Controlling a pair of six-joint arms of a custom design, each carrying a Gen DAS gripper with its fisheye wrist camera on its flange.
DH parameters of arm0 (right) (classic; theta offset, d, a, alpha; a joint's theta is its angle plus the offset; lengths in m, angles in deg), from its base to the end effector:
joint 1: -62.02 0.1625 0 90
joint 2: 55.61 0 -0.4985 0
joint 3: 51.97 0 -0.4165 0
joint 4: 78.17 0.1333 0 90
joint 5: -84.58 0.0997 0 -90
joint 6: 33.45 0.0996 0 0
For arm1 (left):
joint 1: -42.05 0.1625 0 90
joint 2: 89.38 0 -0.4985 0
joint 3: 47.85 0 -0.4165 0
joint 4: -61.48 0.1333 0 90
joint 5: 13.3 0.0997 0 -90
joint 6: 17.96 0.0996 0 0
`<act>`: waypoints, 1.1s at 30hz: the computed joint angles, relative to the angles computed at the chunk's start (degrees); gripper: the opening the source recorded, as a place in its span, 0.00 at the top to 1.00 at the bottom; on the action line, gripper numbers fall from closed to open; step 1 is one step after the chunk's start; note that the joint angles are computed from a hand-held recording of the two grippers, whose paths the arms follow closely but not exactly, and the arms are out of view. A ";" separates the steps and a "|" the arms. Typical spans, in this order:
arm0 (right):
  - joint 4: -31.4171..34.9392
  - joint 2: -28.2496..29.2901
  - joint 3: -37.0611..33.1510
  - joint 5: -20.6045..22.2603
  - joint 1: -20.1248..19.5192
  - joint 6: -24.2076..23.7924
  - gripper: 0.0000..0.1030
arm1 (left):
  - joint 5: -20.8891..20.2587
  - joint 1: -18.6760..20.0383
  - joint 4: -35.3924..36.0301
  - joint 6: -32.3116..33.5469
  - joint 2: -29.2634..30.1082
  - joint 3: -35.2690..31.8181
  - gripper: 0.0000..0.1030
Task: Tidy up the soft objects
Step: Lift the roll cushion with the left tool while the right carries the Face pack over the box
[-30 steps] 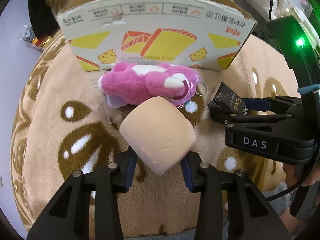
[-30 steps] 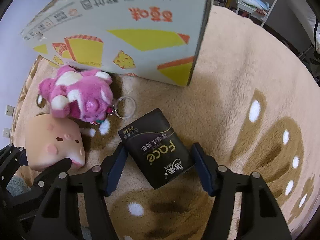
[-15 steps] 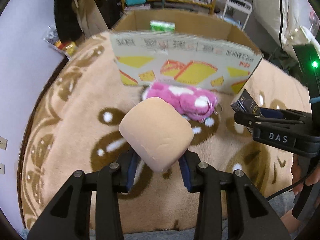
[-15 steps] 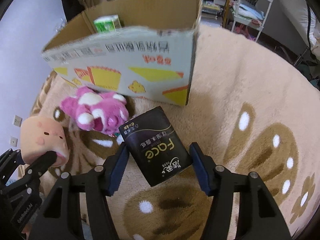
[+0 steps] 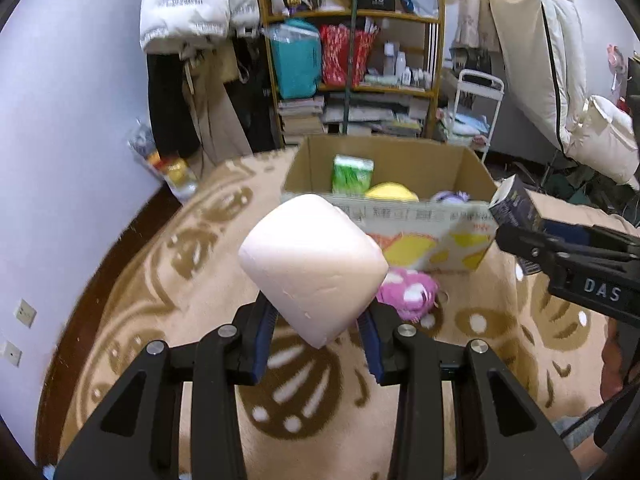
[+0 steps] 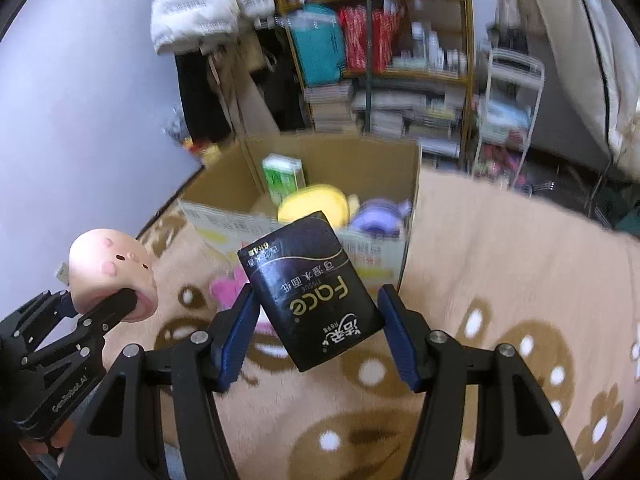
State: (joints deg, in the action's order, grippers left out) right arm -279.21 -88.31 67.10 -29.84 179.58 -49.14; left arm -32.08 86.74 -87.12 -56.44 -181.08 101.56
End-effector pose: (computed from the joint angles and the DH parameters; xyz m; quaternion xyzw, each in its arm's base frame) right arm 0.3474 -0.4665 -0.0247 0.3099 -0.9043 0.2290 0.1839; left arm -0.0588 -0.3783 0.2782 0.0439 0.8118 -0.3935 0.4292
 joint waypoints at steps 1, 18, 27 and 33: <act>-2.51 0.24 0.10 -0.21 0.55 -1.05 0.38 | 0.71 0.00 -1.99 1.45 0.30 0.13 0.64; -23.19 3.78 -3.81 1.45 2.72 -9.03 0.38 | 3.69 0.45 -53.54 48.96 14.95 -5.66 0.64; -22.61 5.01 -7.15 3.69 0.36 -10.37 0.38 | 0.38 4.17 -71.41 67.29 21.29 -11.57 0.64; -20.30 5.36 -7.35 5.60 -1.31 -10.99 0.38 | -2.05 8.40 -76.09 69.01 24.72 -12.84 0.64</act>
State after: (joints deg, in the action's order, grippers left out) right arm -299.52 -82.95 59.75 -24.24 178.27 -60.12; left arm -34.13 95.14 -163.21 12.58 -156.35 88.72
